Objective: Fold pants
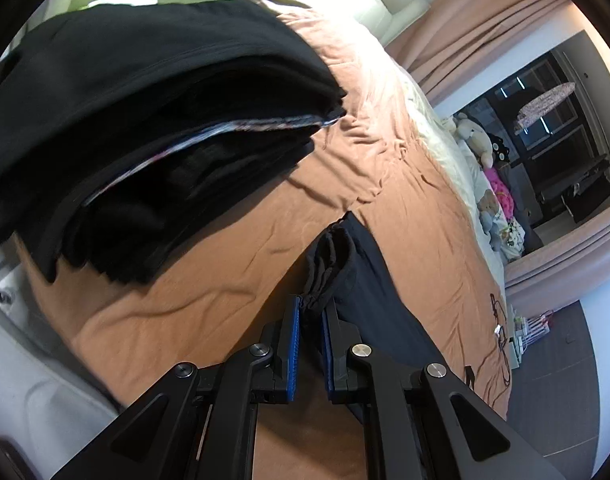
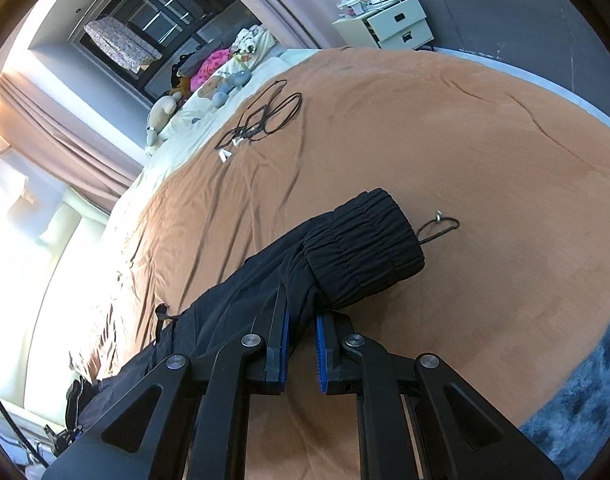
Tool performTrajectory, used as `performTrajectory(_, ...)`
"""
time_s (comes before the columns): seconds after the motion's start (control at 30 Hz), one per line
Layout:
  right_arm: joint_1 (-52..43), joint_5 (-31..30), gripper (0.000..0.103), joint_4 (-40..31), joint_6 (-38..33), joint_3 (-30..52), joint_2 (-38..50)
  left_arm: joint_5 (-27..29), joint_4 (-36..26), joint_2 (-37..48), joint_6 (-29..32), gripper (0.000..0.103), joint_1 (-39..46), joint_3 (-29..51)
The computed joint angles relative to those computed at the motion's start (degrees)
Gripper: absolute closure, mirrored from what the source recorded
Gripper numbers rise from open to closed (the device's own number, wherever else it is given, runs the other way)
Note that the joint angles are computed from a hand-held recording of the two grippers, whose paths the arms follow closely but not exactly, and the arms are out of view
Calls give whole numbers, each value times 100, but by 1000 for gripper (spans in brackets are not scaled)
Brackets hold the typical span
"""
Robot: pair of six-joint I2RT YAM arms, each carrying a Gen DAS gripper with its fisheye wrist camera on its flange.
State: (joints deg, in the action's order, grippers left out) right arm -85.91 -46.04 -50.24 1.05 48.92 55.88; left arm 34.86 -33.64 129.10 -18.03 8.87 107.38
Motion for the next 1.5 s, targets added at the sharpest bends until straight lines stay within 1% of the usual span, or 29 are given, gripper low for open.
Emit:
performTrajectory(0.1,-215,-100,96,-223,-243,-20,-39,61,-42,-59,57,92,80,-184)
performTrajectory(0.23,-234,-13,96,-235,-305,-147,-82,114,21,-110,194,92,225,-515)
performTrajectory(0.33,-128,168,96,-38,-193,-361,-153,12,-58,60,301,92,240,-529)
performTrajectory(0.37,8,335,95,107,-84,-468,-206,-102,-141,157,400,91,202,-472)
performTrajectory(0.4,215,595,95,254,39,-571,-248,-289,-249,227,486,89,159,-410)
performTrajectory(0.47,565,1050,87,368,187,-637,-173,-633,-292,278,525,86,109,-382)
performTrajectory(0.5,726,1247,87,371,274,-643,-159,-768,-277,279,535,82,103,-376)
performTrajectory(0.57,809,1410,84,287,245,-665,-150,-882,-201,227,559,73,119,-433)
performTrajectory(0.6,780,1377,84,225,222,-652,-156,-953,-190,189,571,64,125,-419)
performTrajectory(0.63,761,1355,83,175,212,-617,-144,-981,-178,164,603,60,142,-416)
performTrajectory(0.7,752,1388,83,59,180,-575,-143,-1056,-195,125,666,58,141,-334)
performTrajectory(0.8,717,1395,82,-22,163,-574,-156,-1017,-222,207,635,57,94,-67)
performTrajectory(0.87,613,1310,82,37,120,-623,-109,-1006,-245,237,619,55,49,62)
performTrajectory(0.93,415,1070,81,73,66,-721,-53,-975,-314,300,576,54,-32,270)
performTrajectory(0.97,156,591,73,59,40,-752,50,-930,-364,362,551,54,-91,419)
performTrajectory(1.0,-155,228,67,-45,-190,-764,137,-910,-396,401,541,54,-137,511)
performTrajectory(1.03,-331,-66,58,-92,-303,-791,169,-928,-430,453,526,53,-202,630)
performTrajectory(1.07,-442,-250,50,-183,-445,-795,187,-932,-477,524,522,53,-287,779)
performTrajectory(1.13,-542,-348,45,-327,-669,-816,210,-935,-557,645,520,53,-412,1010)
performTrajectory(1.23,-783,-243,36,-594,-964,-805,85,-965,-738,876,538,53,-617,1445)
performTrajectory(1.3,-1160,-333,35,-1006,-1424,-694,64,-973,-846,1017,523,52,-742,1709)
performTrajectory(1.37,-1361,-293,35,-1267,-1690,-580,-30,-989,-964,1181,497,52,-856,1995)
performTrajectory(1.47,-1170,-63,35,-1337,-1634,-445,-474,-1058,-1234,1499,460,52,-1049,2575)
performTrajectory(1.5,-960,59,35,-1272,-1451,-428,-669,-1075,-1299,1578,448,52,-1100,2722)
